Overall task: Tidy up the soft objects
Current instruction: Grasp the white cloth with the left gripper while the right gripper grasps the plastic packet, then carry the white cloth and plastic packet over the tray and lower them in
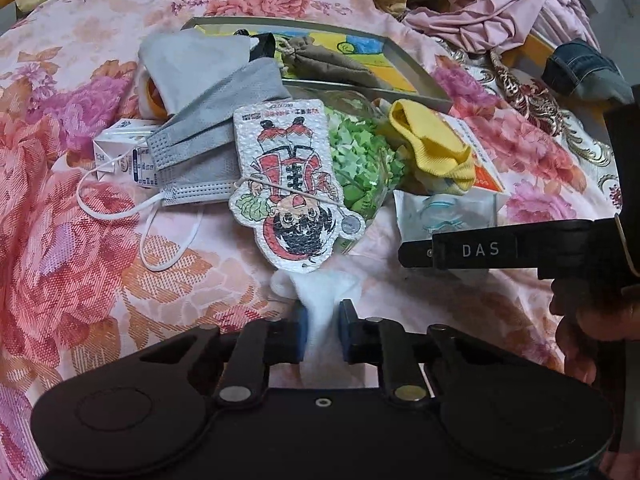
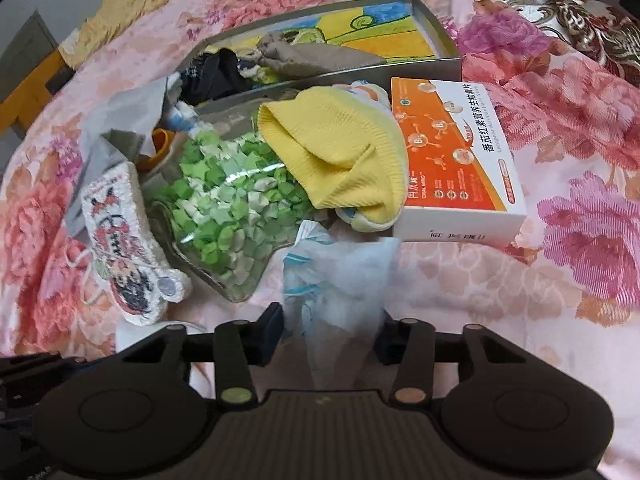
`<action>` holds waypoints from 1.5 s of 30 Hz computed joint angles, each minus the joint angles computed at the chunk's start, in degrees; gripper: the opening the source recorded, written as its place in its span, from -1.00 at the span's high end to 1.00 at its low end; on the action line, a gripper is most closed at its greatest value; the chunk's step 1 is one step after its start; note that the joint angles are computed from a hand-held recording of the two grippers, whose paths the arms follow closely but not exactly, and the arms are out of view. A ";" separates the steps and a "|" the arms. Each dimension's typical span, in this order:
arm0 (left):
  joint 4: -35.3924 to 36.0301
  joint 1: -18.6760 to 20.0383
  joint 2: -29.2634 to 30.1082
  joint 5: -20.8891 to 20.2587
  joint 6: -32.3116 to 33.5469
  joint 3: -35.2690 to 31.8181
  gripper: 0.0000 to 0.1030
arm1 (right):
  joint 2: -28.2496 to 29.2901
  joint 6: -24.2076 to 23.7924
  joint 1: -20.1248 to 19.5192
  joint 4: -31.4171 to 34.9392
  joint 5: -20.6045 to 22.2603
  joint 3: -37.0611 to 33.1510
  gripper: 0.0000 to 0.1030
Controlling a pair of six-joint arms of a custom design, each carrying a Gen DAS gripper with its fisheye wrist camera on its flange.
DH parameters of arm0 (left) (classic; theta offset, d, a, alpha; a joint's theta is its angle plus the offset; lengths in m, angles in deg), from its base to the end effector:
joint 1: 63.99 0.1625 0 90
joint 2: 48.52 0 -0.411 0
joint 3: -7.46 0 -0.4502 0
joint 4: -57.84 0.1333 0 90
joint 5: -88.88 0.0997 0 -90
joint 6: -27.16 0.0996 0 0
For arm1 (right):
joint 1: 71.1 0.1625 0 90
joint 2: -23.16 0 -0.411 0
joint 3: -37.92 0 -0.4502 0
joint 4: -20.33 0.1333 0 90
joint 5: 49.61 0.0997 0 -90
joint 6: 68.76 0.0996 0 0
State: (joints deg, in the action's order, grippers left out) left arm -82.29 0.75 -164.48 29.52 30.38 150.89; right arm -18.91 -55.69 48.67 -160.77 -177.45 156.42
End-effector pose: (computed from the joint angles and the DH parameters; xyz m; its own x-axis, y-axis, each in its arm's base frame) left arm 0.0194 -0.3901 0.2837 -0.8384 0.2362 -0.4912 0.4416 0.8226 -0.3582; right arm 0.3244 -0.4217 -0.0506 -0.8515 -0.0607 0.5208 -0.2954 0.8762 -0.3809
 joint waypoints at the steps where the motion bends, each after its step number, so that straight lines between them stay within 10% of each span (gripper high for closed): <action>1: -0.05 -0.11 -0.32 -0.08 0.00 0.17 0.71 | -0.03 0.08 0.13 -0.75 0.23 0.27 0.15; 28: 3.35 0.71 -10.31 -14.44 0.78 2.28 0.79 | -0.97 -5.89 7.81 -22.66 -7.54 5.71 0.33; 38: -5.59 -4.08 -14.17 -10.07 1.68 5.18 0.77 | 1.40 -11.65 8.24 -33.59 -7.47 5.01 0.33; 45: -19.44 -2.23 -5.74 -13.01 5.28 3.02 0.77 | 3.80 -20.31 6.48 -36.81 -6.62 0.72 0.32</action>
State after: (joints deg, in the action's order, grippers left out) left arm -101.73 -1.48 -170.22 16.51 35.66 153.91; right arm -15.11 -76.00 55.15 -197.58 -184.07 157.14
